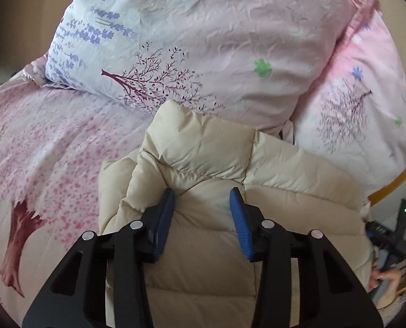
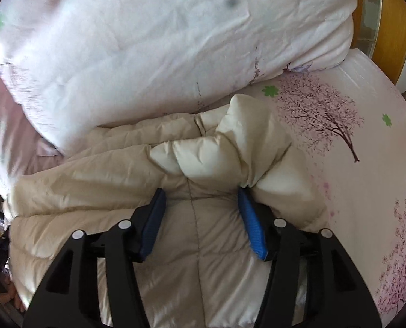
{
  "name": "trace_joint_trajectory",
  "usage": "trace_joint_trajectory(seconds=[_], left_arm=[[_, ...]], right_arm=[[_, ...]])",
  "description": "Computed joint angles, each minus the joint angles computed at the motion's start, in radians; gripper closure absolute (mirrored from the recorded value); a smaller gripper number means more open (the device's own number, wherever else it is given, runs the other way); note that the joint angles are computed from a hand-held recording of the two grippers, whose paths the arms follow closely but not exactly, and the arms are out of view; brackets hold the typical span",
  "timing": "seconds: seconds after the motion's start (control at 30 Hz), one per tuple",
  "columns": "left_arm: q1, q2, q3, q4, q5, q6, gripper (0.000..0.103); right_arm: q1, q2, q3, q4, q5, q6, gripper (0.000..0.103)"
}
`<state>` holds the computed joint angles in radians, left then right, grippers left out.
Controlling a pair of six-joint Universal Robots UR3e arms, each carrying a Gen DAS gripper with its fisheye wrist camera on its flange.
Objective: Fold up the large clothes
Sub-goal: 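Open both grippers and release the folded hem onto the jacket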
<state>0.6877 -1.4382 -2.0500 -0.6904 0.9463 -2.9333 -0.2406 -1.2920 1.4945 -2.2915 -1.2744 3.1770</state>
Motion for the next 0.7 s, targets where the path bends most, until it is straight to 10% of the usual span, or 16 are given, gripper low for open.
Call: trace_joint_trajectory(seconds=[0.23,0.57,0.7], left_arm=[[0.199,0.278,-0.128,-0.294,-0.185,0.227,0.038],[0.163,0.237,-0.194,-0.167,-0.083,0.172,0.038],[0.319,0.386,-0.163,-0.564,-0.198,0.391,0.038]], right_arm=[[-0.188,-0.346,0.340,-0.006,0.233,-0.169,0.049],[-0.096,-0.244,0.342,-0.027,0.113,-0.123,0.050],[-0.171,-0.357,0.362,0.109,0.206,-0.178,0.040]])
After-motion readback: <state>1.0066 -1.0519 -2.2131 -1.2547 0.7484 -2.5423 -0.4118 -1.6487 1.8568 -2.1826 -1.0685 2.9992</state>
